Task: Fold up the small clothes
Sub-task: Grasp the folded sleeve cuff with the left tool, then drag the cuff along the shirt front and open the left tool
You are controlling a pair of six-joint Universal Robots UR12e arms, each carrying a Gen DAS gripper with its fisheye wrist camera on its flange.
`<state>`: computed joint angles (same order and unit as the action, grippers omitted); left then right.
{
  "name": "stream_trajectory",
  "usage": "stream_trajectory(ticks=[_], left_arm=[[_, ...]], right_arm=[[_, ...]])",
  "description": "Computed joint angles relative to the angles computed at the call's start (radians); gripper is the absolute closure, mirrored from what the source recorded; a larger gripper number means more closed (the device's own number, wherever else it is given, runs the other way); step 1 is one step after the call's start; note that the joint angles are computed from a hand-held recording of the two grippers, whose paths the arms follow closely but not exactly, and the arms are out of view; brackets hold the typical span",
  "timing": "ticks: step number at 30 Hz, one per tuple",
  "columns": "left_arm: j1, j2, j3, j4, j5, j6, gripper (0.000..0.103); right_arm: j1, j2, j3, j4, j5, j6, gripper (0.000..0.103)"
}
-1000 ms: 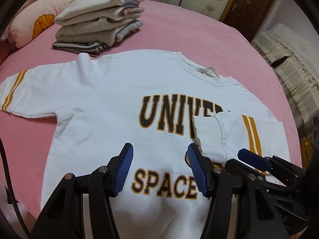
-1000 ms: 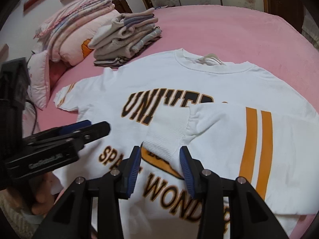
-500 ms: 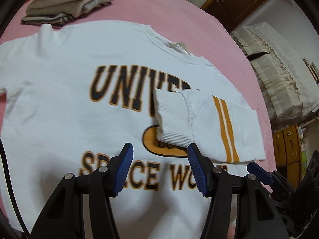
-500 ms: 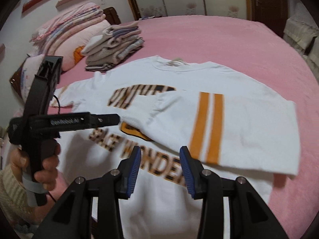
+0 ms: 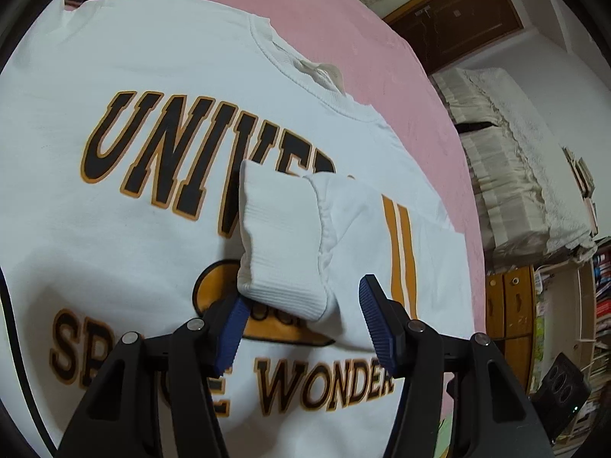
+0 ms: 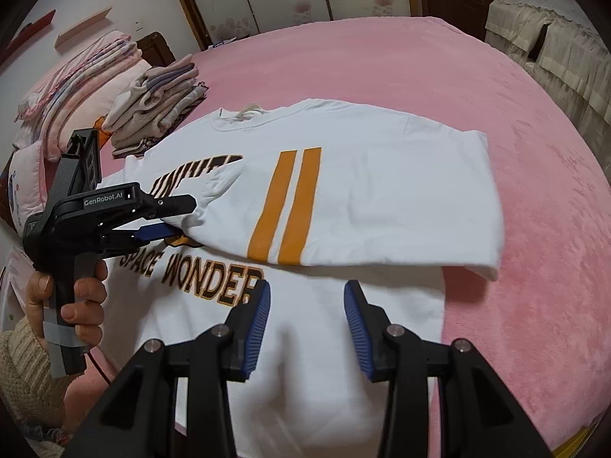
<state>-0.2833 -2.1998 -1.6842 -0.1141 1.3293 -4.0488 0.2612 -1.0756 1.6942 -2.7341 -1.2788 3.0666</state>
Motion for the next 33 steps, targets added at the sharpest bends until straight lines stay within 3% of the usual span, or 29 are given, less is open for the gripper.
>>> stream_trajectory(ticks=[2, 6, 12, 18, 24, 33], left_arm=[[0.000, -0.007, 0.007, 0.009, 0.008, -0.011, 0.048], [-0.008, -0.006, 0.025, -0.028, 0.061, -0.002, 0.071], [-0.016, -0.007, 0.066, -0.081, 0.116, 0.028, 0.091], [-0.039, 0.010, 0.110, -0.093, 0.268, 0.122, 0.093], [-0.030, 0.018, 0.141, -0.077, 0.352, 0.196, 0.093], [0.006, 0.042, 0.101, -0.040, 0.413, 0.165, 0.093]], right_arm=[[-0.002, -0.002, 0.005, -0.007, 0.000, 0.005, 0.063], [-0.007, -0.001, 0.010, -0.010, 0.000, 0.016, 0.063], [-0.026, -0.006, 0.026, -0.037, -0.019, 0.057, 0.063], [-0.048, -0.013, 0.038, -0.059, -0.068, 0.104, 0.063], [-0.056, -0.006, 0.040, -0.079, -0.140, 0.118, 0.063], [-0.039, 0.040, -0.003, -0.055, -0.184, 0.077, 0.063]])
